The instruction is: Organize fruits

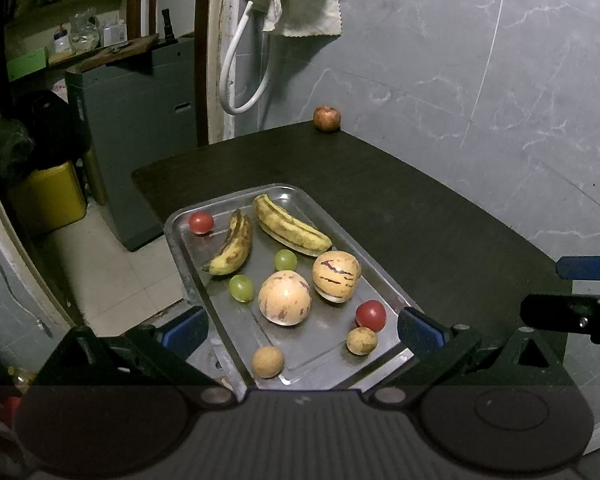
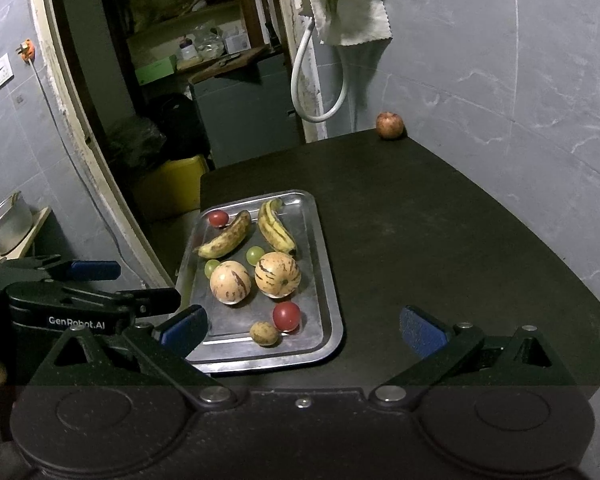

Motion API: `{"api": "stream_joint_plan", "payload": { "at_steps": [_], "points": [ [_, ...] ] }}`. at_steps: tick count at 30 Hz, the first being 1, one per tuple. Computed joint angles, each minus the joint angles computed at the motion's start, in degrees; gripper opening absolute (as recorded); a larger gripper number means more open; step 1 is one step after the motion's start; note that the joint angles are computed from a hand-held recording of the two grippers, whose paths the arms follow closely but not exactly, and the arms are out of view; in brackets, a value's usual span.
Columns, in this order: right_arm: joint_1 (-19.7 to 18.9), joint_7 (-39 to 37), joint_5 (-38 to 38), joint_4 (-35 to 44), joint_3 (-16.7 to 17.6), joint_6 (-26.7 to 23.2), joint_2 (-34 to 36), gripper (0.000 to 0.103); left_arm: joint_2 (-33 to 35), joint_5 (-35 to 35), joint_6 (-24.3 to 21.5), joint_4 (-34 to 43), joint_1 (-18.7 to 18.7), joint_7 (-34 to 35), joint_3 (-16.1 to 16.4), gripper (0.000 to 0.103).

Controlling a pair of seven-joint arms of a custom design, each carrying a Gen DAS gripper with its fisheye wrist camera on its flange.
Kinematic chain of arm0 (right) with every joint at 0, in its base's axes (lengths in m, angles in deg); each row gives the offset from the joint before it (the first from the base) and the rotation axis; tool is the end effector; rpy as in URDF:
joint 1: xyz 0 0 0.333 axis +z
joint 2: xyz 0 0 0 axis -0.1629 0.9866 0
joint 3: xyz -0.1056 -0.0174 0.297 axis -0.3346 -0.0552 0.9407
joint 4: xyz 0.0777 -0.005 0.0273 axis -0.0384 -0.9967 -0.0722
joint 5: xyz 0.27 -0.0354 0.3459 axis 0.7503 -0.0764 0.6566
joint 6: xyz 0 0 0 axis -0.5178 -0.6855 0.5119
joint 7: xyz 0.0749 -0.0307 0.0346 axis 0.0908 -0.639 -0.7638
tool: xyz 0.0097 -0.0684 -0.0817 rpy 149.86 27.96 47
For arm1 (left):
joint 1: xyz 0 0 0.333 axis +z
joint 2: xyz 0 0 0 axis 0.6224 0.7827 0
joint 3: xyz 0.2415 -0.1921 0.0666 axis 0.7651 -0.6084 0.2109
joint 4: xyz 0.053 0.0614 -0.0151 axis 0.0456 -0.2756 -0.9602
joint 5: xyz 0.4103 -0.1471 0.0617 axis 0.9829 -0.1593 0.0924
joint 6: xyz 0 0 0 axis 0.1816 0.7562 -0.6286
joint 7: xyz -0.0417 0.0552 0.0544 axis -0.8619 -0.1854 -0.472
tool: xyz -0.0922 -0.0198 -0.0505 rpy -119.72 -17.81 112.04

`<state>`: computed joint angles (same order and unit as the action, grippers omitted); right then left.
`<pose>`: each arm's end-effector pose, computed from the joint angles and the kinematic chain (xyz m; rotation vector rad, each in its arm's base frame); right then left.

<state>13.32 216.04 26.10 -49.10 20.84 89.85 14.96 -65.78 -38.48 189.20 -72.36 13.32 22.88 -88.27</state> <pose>0.5240 0.3384 0.5480 -1.7753 1.5827 -0.5051 0.5805 -0.4095 0.5064 -1.6155 2.0011 -0.9889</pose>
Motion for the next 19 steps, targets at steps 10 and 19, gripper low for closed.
{"api": "stream_joint_plan", "payload": {
  "at_steps": [10,19],
  "points": [
    [-0.04,-0.14,0.14,0.01,-0.03,0.18,0.07,0.102,0.03,-2.45,2.11,-0.53,0.07,0.47,0.1,0.103],
    [-0.1,-0.64,0.57,0.07,-0.17,0.3,0.16,0.102,0.03,-2.56,5.45,-1.49,0.03,-0.6,0.69,0.102]
  ]
}}
